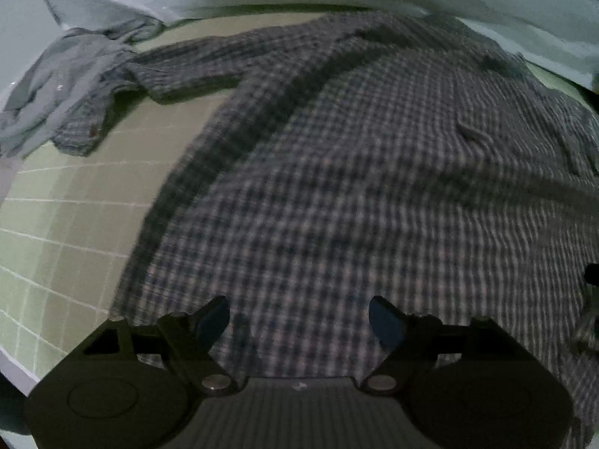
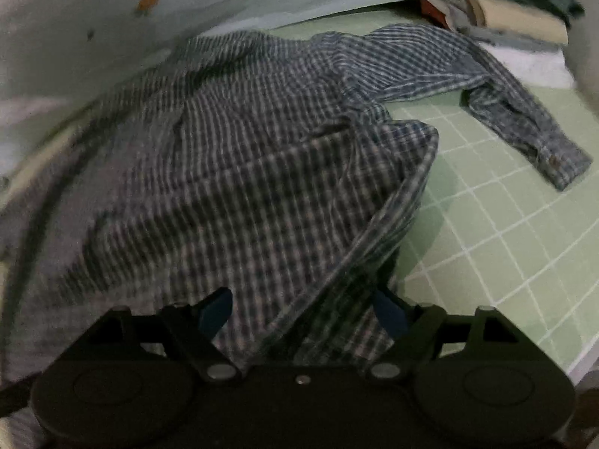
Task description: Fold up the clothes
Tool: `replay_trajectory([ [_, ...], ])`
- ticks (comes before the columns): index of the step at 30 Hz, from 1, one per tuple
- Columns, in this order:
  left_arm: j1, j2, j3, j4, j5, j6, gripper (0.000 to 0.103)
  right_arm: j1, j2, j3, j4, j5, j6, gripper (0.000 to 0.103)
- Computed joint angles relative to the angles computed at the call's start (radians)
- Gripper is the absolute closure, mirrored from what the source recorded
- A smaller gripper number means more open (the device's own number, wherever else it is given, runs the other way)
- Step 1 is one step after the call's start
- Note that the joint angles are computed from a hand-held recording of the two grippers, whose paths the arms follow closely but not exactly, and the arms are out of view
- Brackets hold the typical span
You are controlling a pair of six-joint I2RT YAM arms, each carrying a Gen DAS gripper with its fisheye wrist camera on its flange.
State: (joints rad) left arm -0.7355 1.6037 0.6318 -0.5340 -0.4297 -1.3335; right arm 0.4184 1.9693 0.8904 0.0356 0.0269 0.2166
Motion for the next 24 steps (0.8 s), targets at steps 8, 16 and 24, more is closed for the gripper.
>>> replay_trajectory([
  [8, -0.023, 0.056, 0.017, 0.028, 0.037, -0.049, 0.020, -0.119, -0.100, -0.090, 0.002, -0.055, -0.121, 0.099],
  [16, -0.070, 0.160, 0.142, -0.022, 0.016, -0.119, 0.020, -0.402, -0.121, -0.106, -0.040, -0.139, -0.357, 0.099],
  [24, -0.126, 0.313, 0.357, -0.140, -0.027, -0.270, 0.020, -0.585, -0.040, -0.010, -0.039, -0.304, -0.521, 0.053],
])
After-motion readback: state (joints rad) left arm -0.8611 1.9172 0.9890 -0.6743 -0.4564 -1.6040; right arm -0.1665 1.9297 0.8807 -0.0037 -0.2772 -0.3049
